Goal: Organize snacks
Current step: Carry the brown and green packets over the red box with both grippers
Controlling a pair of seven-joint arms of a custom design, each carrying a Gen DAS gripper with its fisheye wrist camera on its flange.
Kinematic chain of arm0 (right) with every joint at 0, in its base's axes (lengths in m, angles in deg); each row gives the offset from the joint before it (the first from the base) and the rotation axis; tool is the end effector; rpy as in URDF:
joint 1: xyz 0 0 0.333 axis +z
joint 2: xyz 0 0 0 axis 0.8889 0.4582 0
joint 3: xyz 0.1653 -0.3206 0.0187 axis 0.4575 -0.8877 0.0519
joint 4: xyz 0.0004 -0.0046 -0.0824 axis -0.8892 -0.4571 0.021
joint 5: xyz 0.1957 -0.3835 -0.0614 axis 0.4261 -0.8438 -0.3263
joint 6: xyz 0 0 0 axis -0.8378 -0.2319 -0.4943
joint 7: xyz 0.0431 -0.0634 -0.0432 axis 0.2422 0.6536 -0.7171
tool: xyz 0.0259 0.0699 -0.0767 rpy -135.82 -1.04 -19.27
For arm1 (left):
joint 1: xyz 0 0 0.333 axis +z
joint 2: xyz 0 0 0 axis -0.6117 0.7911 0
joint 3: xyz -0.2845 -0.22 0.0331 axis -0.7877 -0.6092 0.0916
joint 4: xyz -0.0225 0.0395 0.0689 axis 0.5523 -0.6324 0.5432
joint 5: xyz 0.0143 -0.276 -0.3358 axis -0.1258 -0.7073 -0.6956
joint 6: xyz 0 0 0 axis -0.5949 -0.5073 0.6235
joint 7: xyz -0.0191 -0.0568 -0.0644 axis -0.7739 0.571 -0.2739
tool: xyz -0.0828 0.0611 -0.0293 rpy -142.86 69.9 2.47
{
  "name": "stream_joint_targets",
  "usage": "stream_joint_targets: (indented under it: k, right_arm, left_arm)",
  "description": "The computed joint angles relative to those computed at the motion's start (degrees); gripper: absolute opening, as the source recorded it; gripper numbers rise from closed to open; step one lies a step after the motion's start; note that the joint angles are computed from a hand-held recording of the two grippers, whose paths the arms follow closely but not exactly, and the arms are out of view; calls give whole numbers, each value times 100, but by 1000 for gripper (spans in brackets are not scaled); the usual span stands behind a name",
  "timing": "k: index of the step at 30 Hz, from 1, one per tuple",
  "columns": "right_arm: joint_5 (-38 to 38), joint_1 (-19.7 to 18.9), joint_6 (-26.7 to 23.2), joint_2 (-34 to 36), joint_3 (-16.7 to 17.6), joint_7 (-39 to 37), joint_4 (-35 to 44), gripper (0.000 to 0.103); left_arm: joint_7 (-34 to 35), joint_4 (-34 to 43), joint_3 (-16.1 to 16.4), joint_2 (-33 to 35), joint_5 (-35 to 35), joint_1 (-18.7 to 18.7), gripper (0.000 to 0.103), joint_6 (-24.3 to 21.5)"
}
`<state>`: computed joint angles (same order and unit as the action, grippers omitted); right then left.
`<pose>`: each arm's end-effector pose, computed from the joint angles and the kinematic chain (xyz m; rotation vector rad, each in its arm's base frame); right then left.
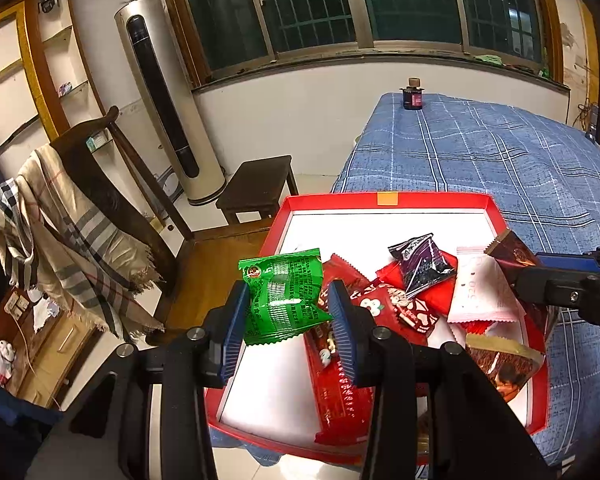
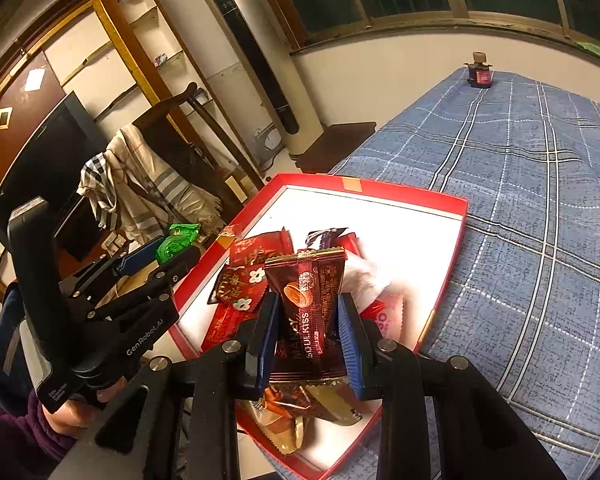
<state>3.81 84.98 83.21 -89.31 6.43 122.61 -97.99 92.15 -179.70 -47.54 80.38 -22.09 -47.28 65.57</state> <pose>0.5606 0.2602 0.5452 -1.7866 1.4705 -0.1407 0.5509 -0.2667 0.5641 -1.5342 1.7753 -0.5992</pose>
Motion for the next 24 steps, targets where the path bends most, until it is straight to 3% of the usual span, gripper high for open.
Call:
stream_joint_targets:
  k: [24]
  right_arm:
    - [-436, -301, 250, 518, 173, 403, 364, 30]
  left_arm:
    - [89, 572, 178, 557, 187, -302, 39, -183]
